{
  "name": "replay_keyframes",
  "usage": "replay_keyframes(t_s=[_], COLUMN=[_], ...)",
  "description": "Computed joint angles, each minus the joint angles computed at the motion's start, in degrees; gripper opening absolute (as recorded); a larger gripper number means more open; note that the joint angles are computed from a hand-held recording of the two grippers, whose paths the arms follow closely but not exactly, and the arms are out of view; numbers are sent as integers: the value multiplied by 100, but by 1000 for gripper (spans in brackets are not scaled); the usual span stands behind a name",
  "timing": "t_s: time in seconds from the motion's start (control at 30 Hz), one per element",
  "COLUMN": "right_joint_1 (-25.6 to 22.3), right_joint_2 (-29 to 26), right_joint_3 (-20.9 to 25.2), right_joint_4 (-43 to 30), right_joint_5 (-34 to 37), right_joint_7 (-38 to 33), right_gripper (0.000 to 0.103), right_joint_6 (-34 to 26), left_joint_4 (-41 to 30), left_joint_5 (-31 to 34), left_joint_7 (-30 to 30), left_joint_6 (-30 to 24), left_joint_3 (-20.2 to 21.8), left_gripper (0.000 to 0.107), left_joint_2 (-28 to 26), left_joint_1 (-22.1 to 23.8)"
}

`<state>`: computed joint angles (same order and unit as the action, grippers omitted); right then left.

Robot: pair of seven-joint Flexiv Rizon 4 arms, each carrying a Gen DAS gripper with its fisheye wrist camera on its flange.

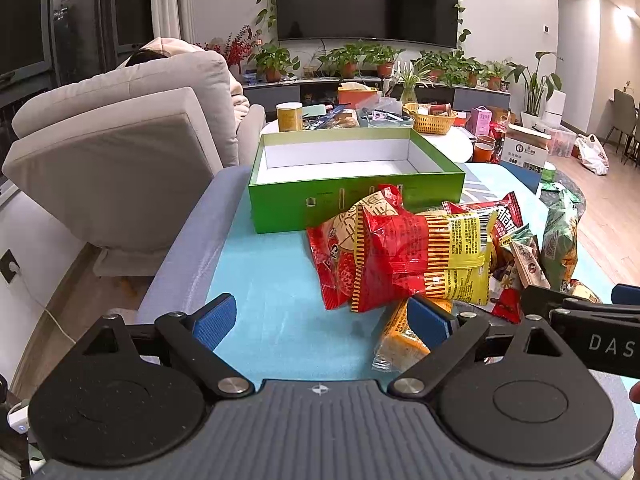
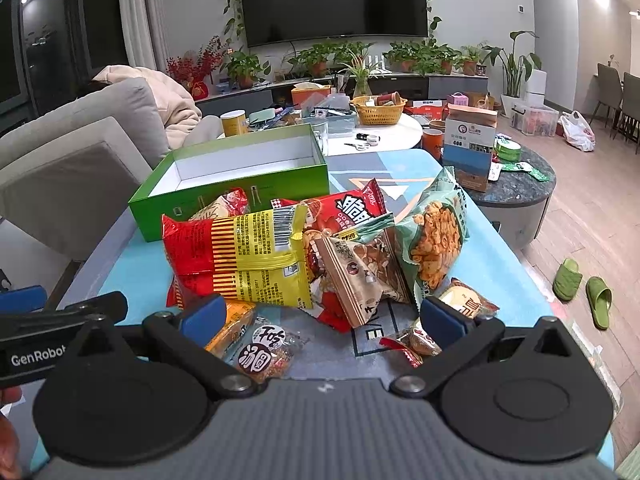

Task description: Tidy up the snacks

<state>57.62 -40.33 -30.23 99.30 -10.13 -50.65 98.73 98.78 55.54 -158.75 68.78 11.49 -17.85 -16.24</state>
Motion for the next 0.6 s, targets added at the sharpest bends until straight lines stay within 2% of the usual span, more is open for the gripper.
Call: replay_keyframes(t_s=[0.17, 0.6], right_joint_1=[78, 13], right_joint_2=[-25, -12], right_joint_3=[-106, -29], right_joint_4=[12, -1], right_joint_5=[5, 76], right_joint_7=[-11, -52], right_gripper=[58, 58], right_joint_6=[10, 52], left_joint_4=[-7, -9], left_joint_5=[-12, -69], left_joint_7=[18, 50], left_joint_6=[-1, -14], left_joint_3=[-7, -13], left_gripper=[92, 92], left_joint_2=[-8, -18], left_joint_1=[3, 0])
